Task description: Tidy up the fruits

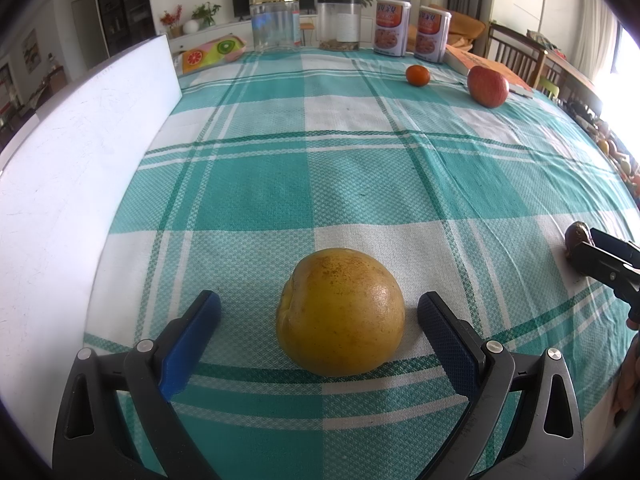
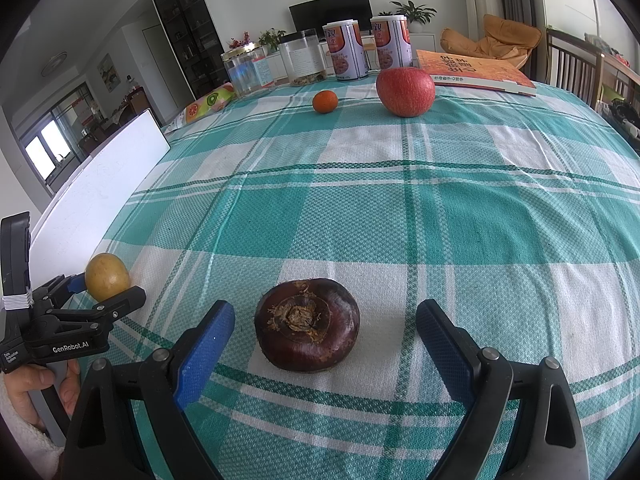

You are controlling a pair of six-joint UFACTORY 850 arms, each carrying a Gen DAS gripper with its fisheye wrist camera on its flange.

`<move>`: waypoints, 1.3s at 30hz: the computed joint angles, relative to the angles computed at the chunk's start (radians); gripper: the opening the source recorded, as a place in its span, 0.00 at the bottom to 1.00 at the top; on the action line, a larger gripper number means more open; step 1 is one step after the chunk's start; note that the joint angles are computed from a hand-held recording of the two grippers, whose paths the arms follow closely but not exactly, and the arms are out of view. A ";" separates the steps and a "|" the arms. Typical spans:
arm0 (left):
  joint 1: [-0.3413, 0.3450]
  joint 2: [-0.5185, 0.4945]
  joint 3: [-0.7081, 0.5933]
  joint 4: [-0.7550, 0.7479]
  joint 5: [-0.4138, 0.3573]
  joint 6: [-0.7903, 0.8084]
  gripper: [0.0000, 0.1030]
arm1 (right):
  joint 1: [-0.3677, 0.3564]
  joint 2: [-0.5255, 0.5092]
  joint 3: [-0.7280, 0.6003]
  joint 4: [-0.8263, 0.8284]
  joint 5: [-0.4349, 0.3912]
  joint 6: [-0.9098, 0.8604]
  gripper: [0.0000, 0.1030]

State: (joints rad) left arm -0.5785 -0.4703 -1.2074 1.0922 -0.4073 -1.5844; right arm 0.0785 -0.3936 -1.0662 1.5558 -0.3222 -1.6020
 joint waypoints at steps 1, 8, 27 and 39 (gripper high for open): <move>0.000 0.000 0.000 0.000 0.000 0.000 0.97 | 0.000 0.000 0.000 0.001 0.000 -0.001 0.89; 0.000 0.000 0.000 0.000 0.000 0.000 0.97 | 0.000 0.000 0.000 0.001 0.000 -0.001 0.89; 0.015 0.090 0.104 -0.038 0.130 0.200 0.96 | -0.145 0.075 0.122 0.040 -0.265 -0.064 0.89; 0.022 0.041 0.028 -0.117 0.095 0.236 0.49 | -0.005 0.011 -0.007 -0.197 -0.043 0.106 0.47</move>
